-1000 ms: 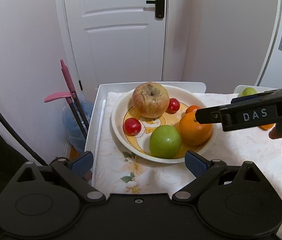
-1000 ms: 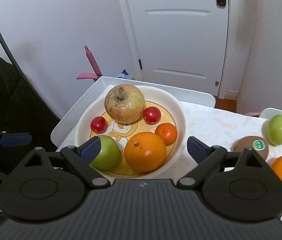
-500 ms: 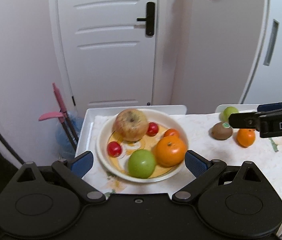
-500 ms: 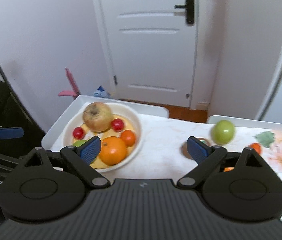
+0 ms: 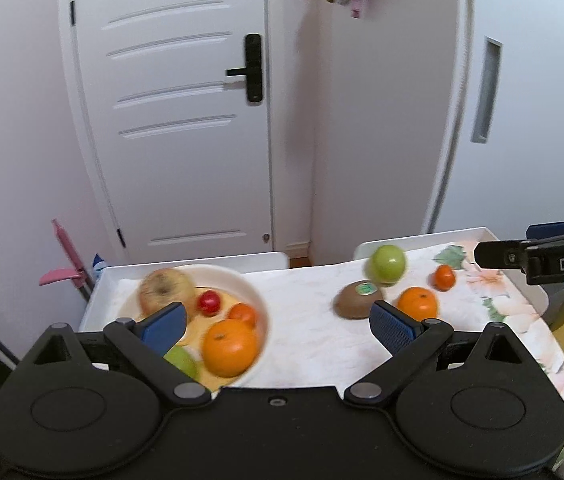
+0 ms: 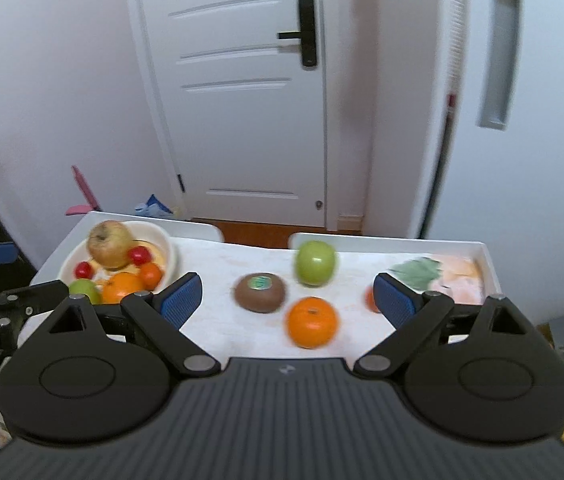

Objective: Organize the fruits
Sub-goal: 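Withdraw both tools from the plate back over the remaining fruit, then grasp an orange with the left tool while the right tool grasps a tangerine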

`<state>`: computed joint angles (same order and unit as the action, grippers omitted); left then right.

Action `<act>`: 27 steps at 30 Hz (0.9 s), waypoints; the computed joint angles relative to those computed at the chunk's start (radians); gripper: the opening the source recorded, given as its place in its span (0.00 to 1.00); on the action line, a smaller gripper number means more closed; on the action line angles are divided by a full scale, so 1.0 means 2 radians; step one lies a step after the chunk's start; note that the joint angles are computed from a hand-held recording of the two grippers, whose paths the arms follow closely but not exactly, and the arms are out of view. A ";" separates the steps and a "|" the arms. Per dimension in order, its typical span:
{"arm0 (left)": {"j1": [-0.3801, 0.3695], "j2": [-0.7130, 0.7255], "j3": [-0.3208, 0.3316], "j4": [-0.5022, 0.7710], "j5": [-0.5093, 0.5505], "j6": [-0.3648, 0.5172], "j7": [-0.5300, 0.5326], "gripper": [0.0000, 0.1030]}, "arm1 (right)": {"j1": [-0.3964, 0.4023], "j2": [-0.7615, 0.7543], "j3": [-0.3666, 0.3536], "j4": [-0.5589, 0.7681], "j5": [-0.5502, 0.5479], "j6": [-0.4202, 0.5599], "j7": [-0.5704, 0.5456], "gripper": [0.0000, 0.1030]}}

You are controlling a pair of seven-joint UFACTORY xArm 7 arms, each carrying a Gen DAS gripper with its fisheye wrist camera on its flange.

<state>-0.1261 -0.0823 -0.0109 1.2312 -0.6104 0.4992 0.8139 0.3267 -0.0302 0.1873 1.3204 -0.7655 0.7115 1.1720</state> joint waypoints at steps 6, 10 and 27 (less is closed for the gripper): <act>-0.024 -0.001 -0.028 -0.016 0.048 -0.029 -0.077 0.97 | -0.039 -0.049 -0.021 -0.069 0.049 -0.047 -0.075 1.00; -0.041 0.014 -0.047 -0.017 0.106 -0.053 -0.150 0.97 | -0.069 -0.057 -0.032 -0.097 0.088 -0.087 -0.133 1.00; -0.102 0.160 -0.057 0.067 0.333 -0.077 -0.409 0.89 | -0.115 0.038 -0.068 -0.098 0.305 -0.199 -0.422 0.94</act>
<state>-0.3307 0.2370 -0.1246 1.3652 0.0558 0.3450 -0.0042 0.0964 0.0449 0.0508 1.1235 -0.1559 0.3136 0.3279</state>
